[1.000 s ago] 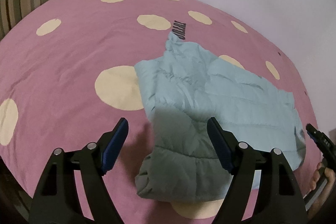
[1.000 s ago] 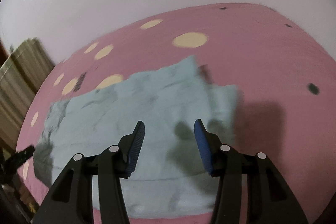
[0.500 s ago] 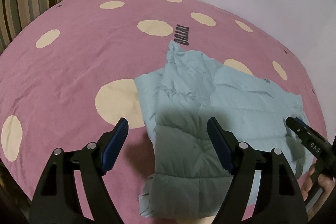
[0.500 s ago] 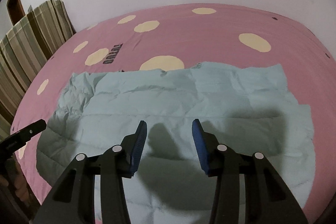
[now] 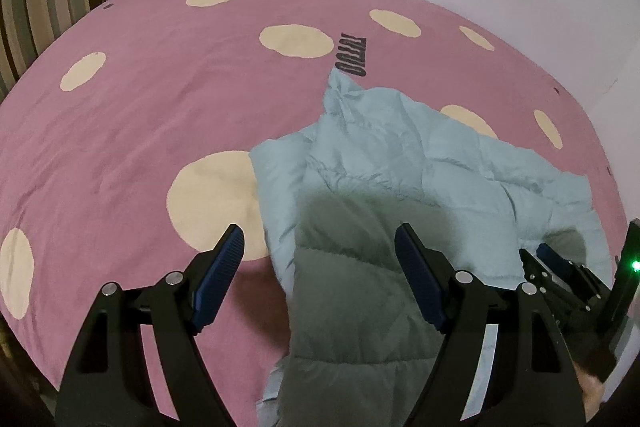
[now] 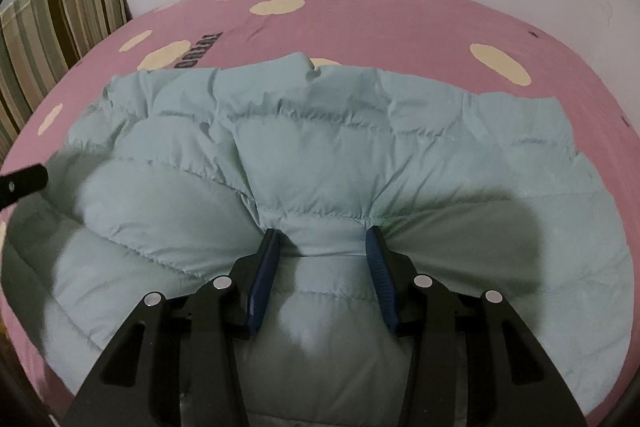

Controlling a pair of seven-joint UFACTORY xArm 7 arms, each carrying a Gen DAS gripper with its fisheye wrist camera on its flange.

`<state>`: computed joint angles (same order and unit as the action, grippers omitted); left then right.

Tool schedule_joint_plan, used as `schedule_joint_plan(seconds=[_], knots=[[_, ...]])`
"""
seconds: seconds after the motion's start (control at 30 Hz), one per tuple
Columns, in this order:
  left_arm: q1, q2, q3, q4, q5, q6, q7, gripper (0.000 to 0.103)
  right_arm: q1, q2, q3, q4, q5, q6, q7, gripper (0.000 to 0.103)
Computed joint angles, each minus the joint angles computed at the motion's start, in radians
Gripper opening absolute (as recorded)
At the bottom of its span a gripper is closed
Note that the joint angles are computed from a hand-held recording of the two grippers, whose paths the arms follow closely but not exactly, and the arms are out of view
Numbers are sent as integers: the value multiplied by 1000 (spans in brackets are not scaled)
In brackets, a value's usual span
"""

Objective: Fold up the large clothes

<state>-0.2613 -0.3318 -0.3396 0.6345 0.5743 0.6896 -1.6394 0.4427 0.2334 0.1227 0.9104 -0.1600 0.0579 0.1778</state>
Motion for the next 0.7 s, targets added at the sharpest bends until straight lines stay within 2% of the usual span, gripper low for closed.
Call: schedule_joint_plan(seconds=[0.07, 0.17, 0.3, 0.5, 0.6, 0.67, 0.7], knots=[[0, 17, 4, 3, -2, -1, 11, 78, 31, 2, -35, -4, -30, -15, 28, 45], [-3, 54, 21, 6, -13, -15, 25, 78, 39, 2, -45, -8, -44, -27, 40, 45], [-3, 80, 44, -19, -25, -79, 23, 82, 46, 5, -53, -14, -51, -43, 47, 45], [9, 138, 60, -26, 3, -172, 26, 81, 73, 11, -81, -17, -65, -65, 67, 45], [5, 153, 64, -19, 32, -196, 31, 62, 78, 16, -86, -16, -66, -72, 69, 45], [0, 157, 68, -14, 45, -218, 50, 42, 84, 17, -92, -16, -67, -75, 70, 45], [-3, 155, 67, -13, 47, -223, 48, 37, 81, 17, -89, -16, -65, -74, 67, 45]])
